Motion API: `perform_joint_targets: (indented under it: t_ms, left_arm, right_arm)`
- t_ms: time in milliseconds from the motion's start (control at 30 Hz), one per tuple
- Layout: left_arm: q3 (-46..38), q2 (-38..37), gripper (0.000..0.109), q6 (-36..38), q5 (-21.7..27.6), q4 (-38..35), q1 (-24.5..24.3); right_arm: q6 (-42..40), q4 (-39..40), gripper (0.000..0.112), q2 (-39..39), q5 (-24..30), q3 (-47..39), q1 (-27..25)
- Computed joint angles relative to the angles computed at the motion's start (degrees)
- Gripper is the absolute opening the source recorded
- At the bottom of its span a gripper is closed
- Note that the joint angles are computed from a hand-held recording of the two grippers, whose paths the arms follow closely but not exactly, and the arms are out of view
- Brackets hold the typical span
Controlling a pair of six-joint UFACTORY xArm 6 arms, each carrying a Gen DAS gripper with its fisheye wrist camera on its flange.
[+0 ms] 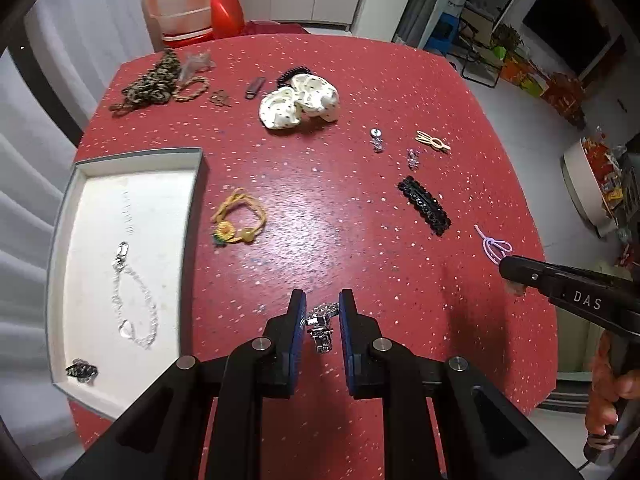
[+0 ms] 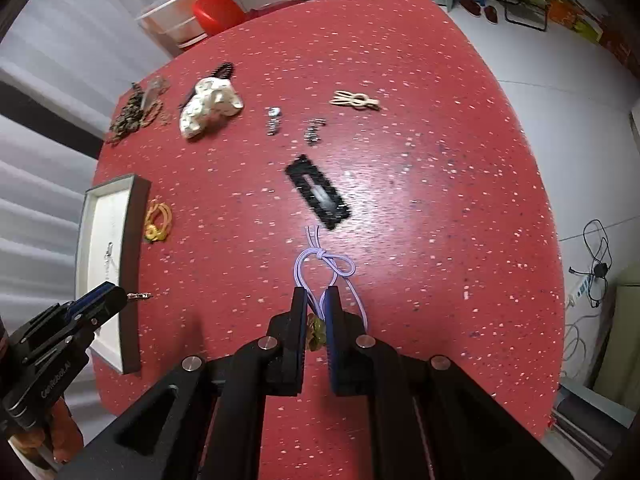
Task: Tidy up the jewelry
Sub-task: 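Carry the star clip and lavender hair tie over the white tray with both tools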
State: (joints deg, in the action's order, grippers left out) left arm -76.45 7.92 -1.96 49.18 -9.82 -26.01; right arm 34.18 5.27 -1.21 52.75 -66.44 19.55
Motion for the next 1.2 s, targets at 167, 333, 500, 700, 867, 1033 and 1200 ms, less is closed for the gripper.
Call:
perform_joint_targets:
  t_ms: [167, 333, 500, 700, 867, 1033, 1200]
  left_arm:
    - [2.2, -2.8, 0.018, 0.1, -0.6, -0.1, 1.9]
    - [4.0, -5.1, 0.018, -0.1, -1.5, 0.0, 4.1]
    - [5.8, -6.9, 0.018, -0.3, -2.2, 0.2, 6.3]
    - [8.4, -9.2, 0.018, -0.8, -2.5, 0.9, 9.7]
    - [9.9, -10.3, 0.018, -1.4, -3.3, 1.5, 12.6]
    - [10.8, -10.3, 0.018, -1.7, -4.4, 2.0, 15.7]
    - [11.2, -9.3, 0.018, -2.0, -5.8, 2.5, 18.3]
  right_arm:
    - [-0.1, 0.2, 0.009, 1.9, 0.6, -3.3, 1.9]
    - [-0.8, 0.0, 0.009, 5.1, 1.6, -8.2, 3.9]
    - [-1.8, 0.1, 0.009, 8.7, 2.2, -13.6, 5.8]
    - [-3.6, 0.9, 0.009, 14.0, 3.3, -20.8, 8.1]
    - [-5.7, 1.7, 0.009, 19.6, 4.9, -28.4, 10.1]
    - [-7.5, 2.1, 0.009, 26.0, 7.2, -37.2, 11.7]
    - [-9.1, 2.7, 0.009, 33.5, 10.2, -48.0, 13.2]
